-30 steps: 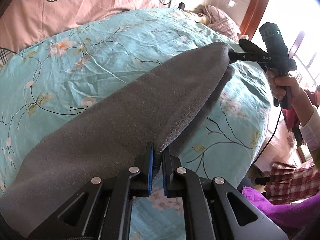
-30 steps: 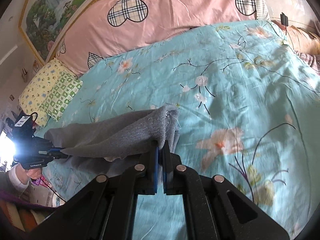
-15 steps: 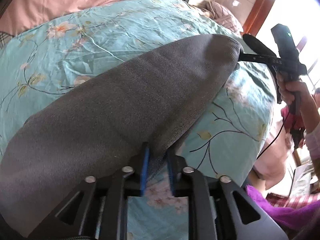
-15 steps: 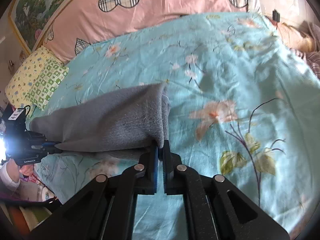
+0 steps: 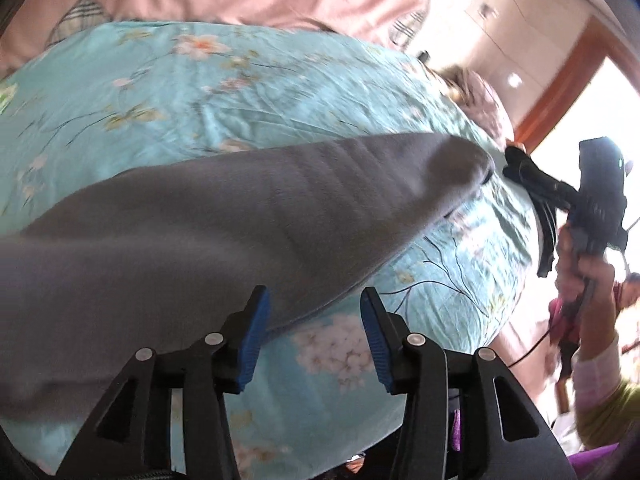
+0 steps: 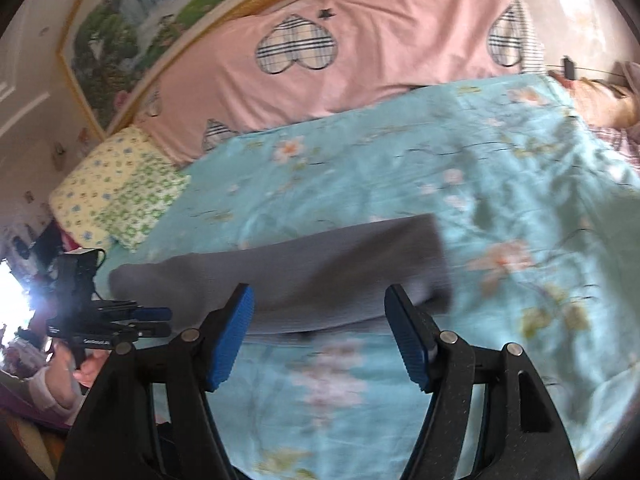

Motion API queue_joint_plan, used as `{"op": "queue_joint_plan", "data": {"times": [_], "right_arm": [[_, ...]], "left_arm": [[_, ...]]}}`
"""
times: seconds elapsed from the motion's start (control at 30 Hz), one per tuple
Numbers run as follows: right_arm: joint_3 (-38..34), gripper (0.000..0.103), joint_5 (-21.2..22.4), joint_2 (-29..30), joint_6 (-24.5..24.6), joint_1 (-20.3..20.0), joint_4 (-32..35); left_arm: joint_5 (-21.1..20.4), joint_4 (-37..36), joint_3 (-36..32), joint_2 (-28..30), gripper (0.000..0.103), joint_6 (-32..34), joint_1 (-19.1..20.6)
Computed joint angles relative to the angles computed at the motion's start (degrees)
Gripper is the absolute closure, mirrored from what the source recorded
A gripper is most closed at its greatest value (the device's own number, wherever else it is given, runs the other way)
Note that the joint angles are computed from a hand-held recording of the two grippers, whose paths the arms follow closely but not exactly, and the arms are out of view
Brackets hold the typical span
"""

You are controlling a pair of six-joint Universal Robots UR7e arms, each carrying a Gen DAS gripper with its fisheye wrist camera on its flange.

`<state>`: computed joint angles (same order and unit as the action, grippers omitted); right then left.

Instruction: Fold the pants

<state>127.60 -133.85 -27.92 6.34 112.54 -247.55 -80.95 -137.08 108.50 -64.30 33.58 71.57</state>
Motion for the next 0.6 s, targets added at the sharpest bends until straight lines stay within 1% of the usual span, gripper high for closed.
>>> {"op": "queue_joint_plan", "data": {"times": [0.2,0.3,0.37,0.47,0.6], "right_arm": [[-5.69,0.034,7.10,2.82,-1.55,-0.58,4.38],[-9.30,0.034,9.97,4.16,-2.27,-0.66,8.57],[-11.53,0.034,11.34,5.06,-2.78,-0.50,10.67],[-14.85,0.034,13.77,6.26,-3.29,-0.39,13.98],[-19.60,0.034,15.06,7.61,-4.96,0.41,19.87]], "left_arm": [[0.33,-0.63,-0.58,-3.33,0.054,-3.82,4.02],[1.25,-1.36,-1.28,-4.39,0.054,-5.03,6.10],[1.74,-1.44,-2.34,-4.71,0.053,-6.12,7.51],[2.79,-1.93,-3.75,-5.16,0.049,-7.44,9.48],[3.78,-2.48,-6.10,-5.52,0.049,-9.29,12.03]]}}
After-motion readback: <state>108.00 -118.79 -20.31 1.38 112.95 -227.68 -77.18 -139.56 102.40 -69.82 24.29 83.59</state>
